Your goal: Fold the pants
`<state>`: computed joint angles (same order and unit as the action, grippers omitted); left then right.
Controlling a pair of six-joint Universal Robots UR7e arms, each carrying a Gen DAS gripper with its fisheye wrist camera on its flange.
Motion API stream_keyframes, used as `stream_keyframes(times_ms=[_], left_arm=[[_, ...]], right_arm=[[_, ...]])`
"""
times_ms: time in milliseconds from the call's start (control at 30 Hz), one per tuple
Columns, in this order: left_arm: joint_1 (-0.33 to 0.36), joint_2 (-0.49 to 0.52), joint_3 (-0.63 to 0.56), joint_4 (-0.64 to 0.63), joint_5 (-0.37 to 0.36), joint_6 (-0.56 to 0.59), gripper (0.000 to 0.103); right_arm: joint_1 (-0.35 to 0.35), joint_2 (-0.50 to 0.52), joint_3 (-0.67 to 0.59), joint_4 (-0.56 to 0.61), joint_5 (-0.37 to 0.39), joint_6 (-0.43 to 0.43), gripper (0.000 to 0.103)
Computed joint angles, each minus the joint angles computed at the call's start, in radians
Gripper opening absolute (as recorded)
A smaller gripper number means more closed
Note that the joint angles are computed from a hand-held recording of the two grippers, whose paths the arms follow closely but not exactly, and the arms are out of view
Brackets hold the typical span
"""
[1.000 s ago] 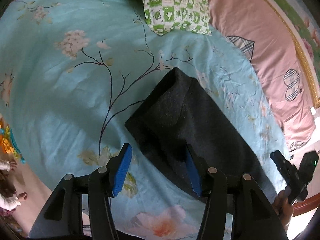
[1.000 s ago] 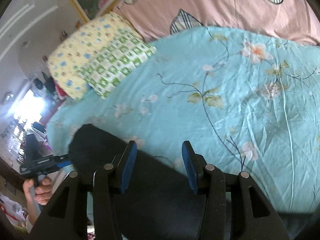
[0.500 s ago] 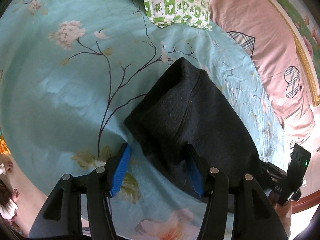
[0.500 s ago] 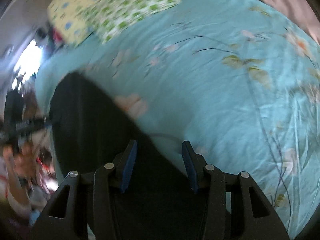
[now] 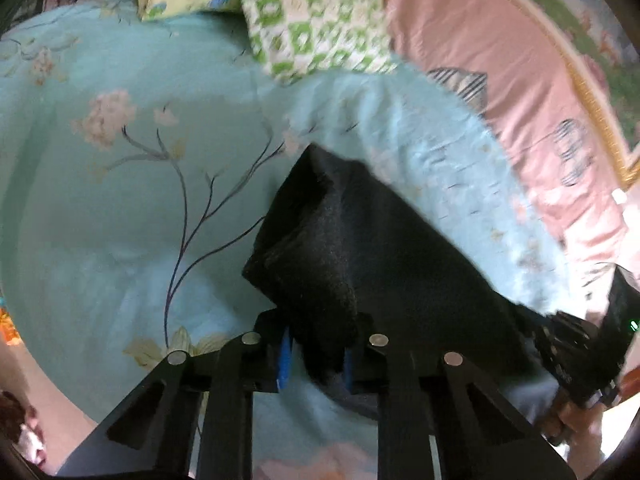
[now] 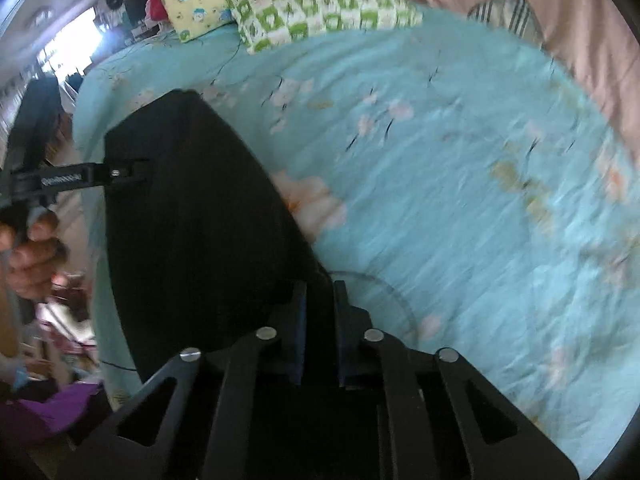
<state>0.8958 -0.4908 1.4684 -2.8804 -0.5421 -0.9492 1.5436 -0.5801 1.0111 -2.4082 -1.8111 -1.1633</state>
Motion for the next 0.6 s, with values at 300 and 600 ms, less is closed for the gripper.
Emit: stream_keyframes(times_ms=[300,600], left_arm=[[-0.026,0.002,0.007,-0.15,0.026,0.279,0.018],[0.024,0.037,-0.03,0.013,0.046,0.263,0.022]], right_arm=[[-0.005,-0.009,0.029,-0.209,0.092,0.039,0.008],[-0.015,0.099,-0.015,-0.333,0.02,0.067,0.009]])
